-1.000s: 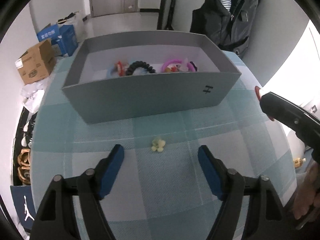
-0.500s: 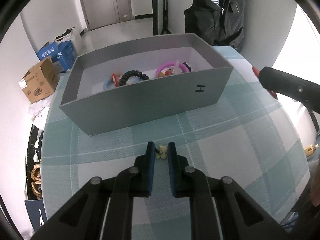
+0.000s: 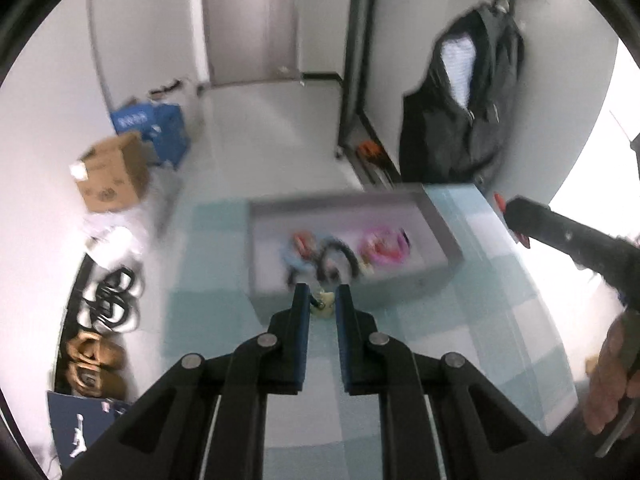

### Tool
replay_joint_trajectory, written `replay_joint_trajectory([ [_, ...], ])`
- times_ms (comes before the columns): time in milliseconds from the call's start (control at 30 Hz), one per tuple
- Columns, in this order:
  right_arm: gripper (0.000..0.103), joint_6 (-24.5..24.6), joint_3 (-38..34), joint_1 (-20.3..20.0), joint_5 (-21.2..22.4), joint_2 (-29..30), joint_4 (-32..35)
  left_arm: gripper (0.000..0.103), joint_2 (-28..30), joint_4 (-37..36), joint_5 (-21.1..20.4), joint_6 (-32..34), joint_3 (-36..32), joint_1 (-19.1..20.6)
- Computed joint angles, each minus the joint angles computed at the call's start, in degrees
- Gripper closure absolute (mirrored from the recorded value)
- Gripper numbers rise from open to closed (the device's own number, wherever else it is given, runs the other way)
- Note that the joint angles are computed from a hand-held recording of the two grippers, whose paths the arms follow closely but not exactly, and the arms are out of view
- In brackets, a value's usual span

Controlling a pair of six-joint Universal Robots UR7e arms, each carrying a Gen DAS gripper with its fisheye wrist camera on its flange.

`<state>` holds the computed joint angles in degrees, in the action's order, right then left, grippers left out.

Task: Organize jewelry
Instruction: 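Carry the badge and flower charm into the grey box and release both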

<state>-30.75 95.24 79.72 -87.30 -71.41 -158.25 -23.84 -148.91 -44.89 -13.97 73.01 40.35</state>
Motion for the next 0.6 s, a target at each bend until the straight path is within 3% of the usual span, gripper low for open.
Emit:
replay_joint_trajectory([
  [167,0.061,-2.3,-4.8,2.4,-0.8,3.6,1.1,0.095,2.0,-2.6,-2.5,2.8,-5.8,1.5],
  [333,0.061,-2.2,-9.7,2.5,-0.8,8.3,2.5,0.095,3.4,-3.7,-9.3,2.9,-8.1,4.2],
  [500,0.061,-2.9,-13.6,1.7,-3.1,11.5,6.3,0.095,4.9,0.2,-15.0,1.1,-11.4,7.1],
  [600,0.061,-3.3,-15.3,1.5,-3.4,12.8,8.4,0.095,5.4,1.5,-15.4,2.3,-12.7,7.5],
])
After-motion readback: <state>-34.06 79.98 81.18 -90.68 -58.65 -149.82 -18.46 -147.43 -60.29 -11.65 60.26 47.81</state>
